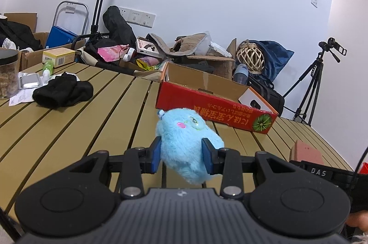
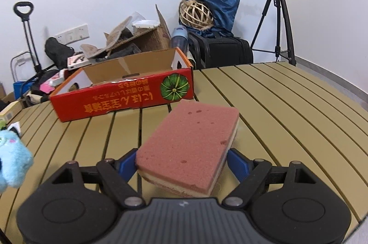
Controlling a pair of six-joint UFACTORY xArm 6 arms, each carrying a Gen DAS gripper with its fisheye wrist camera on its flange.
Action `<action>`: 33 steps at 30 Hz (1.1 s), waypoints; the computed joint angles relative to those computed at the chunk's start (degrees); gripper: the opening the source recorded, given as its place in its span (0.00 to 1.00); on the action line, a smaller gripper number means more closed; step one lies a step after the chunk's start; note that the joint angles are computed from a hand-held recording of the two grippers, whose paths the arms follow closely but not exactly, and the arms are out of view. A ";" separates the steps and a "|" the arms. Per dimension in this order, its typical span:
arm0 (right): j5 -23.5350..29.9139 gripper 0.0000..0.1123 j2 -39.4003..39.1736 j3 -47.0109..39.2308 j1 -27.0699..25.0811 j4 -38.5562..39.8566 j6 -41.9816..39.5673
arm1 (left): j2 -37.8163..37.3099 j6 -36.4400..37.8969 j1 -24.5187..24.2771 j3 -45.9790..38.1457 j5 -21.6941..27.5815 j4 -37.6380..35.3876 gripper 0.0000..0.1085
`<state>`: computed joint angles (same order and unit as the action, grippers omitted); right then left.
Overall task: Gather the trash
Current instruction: 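Carry the plush toy and pink sponge block down off the table toward the black bin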
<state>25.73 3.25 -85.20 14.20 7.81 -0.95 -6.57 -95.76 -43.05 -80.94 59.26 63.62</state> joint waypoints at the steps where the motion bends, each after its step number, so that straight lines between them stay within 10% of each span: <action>1: -0.49 0.73 -1.65 1.82 -0.04 1.24 -1.43 | -0.91 -0.46 -0.58 0.98 0.25 0.24 0.34; 13: -1.76 0.73 -19.86 19.27 -0.36 12.84 -17.19 | -7.78 -5.19 -12.48 7.02 10.15 4.04 0.34; 33: 12.60 0.73 -44.66 36.76 -7.28 23.95 -34.90 | -7.73 -5.45 -27.65 7.35 20.79 -0.37 0.34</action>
